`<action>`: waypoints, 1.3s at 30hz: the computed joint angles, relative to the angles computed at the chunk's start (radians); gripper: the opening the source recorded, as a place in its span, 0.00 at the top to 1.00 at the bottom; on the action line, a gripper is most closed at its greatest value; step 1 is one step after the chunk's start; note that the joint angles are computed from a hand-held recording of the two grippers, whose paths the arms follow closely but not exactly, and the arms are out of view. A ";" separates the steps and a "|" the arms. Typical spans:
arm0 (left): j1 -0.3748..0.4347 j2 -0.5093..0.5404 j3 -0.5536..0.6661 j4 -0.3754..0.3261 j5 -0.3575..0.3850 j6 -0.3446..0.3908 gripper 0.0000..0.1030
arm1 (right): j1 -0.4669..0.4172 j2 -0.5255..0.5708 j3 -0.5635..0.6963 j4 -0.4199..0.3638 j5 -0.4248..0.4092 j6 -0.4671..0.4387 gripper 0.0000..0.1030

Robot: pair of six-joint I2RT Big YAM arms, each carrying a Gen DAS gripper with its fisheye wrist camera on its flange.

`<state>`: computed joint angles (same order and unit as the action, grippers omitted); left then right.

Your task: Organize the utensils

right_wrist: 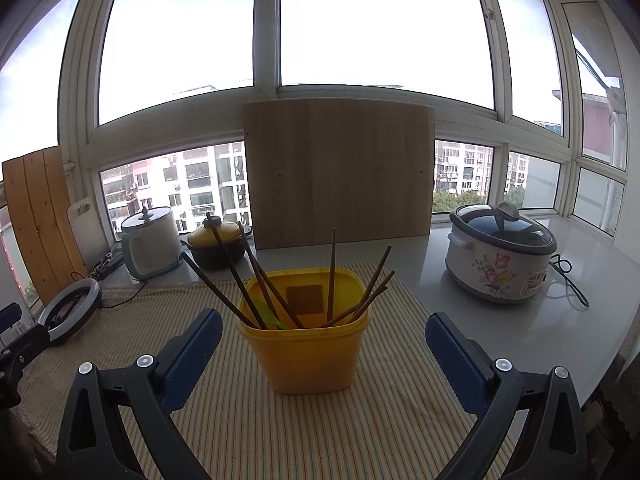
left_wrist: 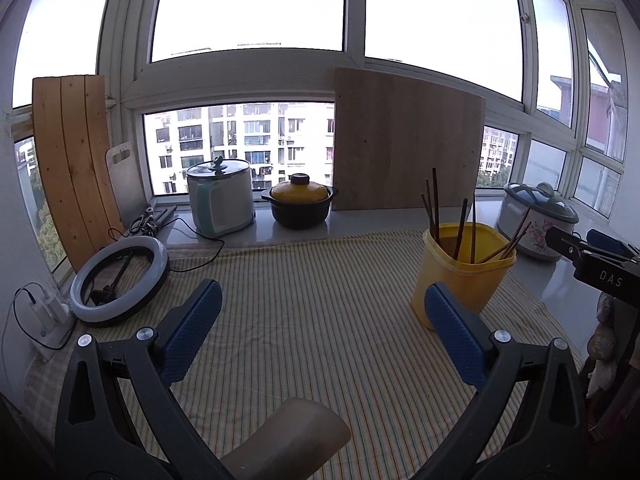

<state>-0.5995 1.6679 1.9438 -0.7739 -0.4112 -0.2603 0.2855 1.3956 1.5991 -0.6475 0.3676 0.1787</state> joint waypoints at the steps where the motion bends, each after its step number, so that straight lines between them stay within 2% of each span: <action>1: -0.001 -0.001 -0.001 0.003 -0.006 -0.001 0.00 | 0.000 0.000 0.000 0.000 0.000 0.000 0.00; 14: 0.000 -0.005 -0.002 -0.004 -0.005 -0.003 0.00 | -0.004 -0.004 -0.001 -0.013 0.001 0.016 0.00; 25: 0.001 -0.024 -0.038 0.020 -0.014 -0.014 0.00 | -0.002 -0.005 0.000 -0.019 -0.002 0.018 0.00; 39: 0.001 -0.016 -0.027 0.002 -0.026 -0.008 0.00 | -0.007 0.003 0.005 -0.025 -0.010 0.021 0.00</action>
